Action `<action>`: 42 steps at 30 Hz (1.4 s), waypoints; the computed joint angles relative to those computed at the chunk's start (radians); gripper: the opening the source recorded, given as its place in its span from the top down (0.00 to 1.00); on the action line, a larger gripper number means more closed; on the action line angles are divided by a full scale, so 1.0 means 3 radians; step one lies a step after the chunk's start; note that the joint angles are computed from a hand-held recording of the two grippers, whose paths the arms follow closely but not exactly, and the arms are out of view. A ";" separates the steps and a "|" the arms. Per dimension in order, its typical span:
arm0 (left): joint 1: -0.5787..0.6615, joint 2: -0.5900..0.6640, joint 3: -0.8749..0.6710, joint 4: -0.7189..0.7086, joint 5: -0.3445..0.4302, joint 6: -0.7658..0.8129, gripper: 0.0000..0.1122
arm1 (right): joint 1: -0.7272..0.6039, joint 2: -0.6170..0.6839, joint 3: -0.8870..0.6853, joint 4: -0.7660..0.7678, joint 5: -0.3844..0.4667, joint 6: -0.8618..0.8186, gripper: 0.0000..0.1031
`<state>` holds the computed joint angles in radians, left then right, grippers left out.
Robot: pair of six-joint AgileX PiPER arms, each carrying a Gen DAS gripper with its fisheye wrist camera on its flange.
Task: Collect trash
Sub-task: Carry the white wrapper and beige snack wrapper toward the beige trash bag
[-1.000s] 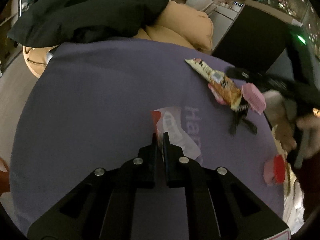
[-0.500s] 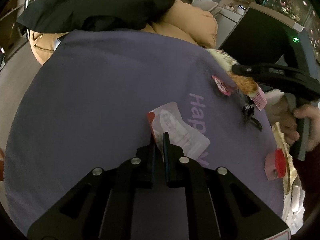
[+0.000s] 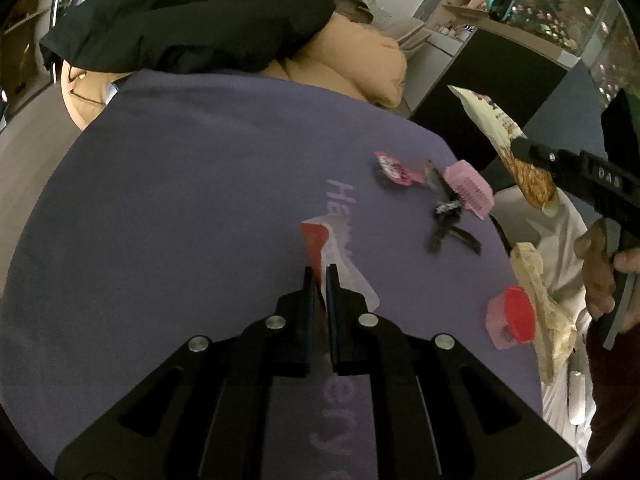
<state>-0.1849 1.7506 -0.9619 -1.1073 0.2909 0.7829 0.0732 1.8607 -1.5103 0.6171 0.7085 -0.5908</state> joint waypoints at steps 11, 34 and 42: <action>-0.0463 -0.0551 -0.0050 0.1255 -0.0063 -0.1566 0.96 | -0.0713 -0.0876 0.0956 0.0600 0.0080 -0.0879 0.73; -0.1961 0.0526 -0.2205 0.2922 0.0708 -0.3251 0.96 | -0.2937 -0.1420 0.1618 0.1455 0.0802 -0.2466 0.73; -0.2122 0.1332 -0.3132 0.2685 0.1255 -0.3131 0.96 | -0.3353 -0.1292 0.1752 0.1698 0.1006 -0.2904 0.73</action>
